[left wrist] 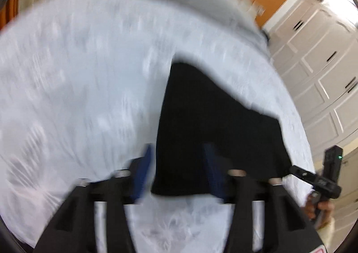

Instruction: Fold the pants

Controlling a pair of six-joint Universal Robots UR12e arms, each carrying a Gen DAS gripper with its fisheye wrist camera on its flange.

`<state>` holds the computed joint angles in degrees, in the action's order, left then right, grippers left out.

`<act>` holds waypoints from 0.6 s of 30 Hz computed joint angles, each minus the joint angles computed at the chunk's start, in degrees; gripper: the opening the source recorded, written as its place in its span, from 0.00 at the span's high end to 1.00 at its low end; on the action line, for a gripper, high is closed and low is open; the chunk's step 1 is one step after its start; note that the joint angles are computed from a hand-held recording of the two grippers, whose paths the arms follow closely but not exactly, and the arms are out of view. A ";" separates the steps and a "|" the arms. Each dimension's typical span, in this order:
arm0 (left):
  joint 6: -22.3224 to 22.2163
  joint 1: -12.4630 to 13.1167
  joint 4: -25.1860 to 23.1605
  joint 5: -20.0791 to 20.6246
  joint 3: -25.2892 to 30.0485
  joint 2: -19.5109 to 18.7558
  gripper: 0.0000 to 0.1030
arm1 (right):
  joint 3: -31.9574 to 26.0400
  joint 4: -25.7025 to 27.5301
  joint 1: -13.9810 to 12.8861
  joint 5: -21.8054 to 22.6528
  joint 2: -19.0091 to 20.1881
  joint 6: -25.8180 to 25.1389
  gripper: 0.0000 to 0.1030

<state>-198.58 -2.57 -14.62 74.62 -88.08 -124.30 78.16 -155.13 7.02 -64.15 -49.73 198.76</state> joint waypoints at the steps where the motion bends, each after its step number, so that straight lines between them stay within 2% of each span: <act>1: 0.07 -0.43 2.59 1.95 -0.29 0.14 0.28 | 0.01 -2.30 -0.11 -0.20 0.17 2.41 0.27; 2: 1.12 -1.15 5.05 4.17 -0.01 0.02 0.28 | -0.83 -3.65 -0.16 -0.32 0.75 4.07 0.26; 3: 2.18 -1.75 5.48 5.49 0.81 -0.38 0.28 | -1.83 -3.65 -0.03 -0.19 1.32 4.13 0.26; 5: 4.12 -3.28 4.35 7.88 3.19 -1.73 0.28 | -4.19 -3.48 0.64 -0.67 2.64 3.29 0.26; 6: 4.36 -3.64 3.66 8.09 3.62 -2.06 0.27 | -5.62 -3.23 1.30 -1.43 3.47 1.31 0.26; 8: 4.18 -4.57 -0.48 8.34 6.33 -3.72 0.27 | -9.95 0.45 3.16 -6.83 5.69 -3.06 0.27; 9: 3.91 -4.89 -1.95 8.13 6.88 -4.04 0.27 | -13.01 4.79 4.18 -11.09 7.27 -5.76 0.27; 10: 3.82 -5.21 -3.65 7.96 8.13 -4.79 0.27 | -14.97 7.56 4.55 -12.95 8.37 -6.68 0.28; 11: 3.78 -5.62 -5.53 8.59 9.84 -6.11 0.27 | -17.02 9.70 4.93 -14.12 9.65 -6.62 0.48; 12: 3.74 -6.06 -6.54 9.36 10.62 -6.61 0.27 | -17.44 9.44 5.22 -15.07 9.79 -6.01 0.53; 13: 3.82 -6.27 -7.09 9.95 11.37 -7.21 0.27 | -16.67 7.44 5.31 -15.39 9.19 -5.93 0.77; 14: 3.78 -6.57 -7.60 10.92 12.34 -7.90 0.27 | -15.38 3.82 5.13 -13.31 8.06 -6.43 0.92; 15: 4.05 -6.74 -7.48 11.60 12.53 -8.12 0.27 | -14.26 0.46 4.78 -10.31 7.60 -5.96 0.92; 16: 4.41 -6.81 -7.35 11.95 12.49 -8.14 0.27 | -13.62 -1.83 4.69 -9.60 7.01 -6.19 0.92; 17: 5.28 -7.04 -7.52 13.27 12.52 -8.27 0.27 | -13.26 -2.50 4.85 -10.90 6.60 -7.12 0.92; 18: 5.69 -7.17 -8.12 14.25 13.09 -8.60 0.27 | -13.47 -0.78 5.05 -14.03 6.82 -8.21 0.92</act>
<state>-192.89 -9.75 -22.75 88.87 -74.99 -132.90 64.69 -155.90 12.07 -78.18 -42.91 190.55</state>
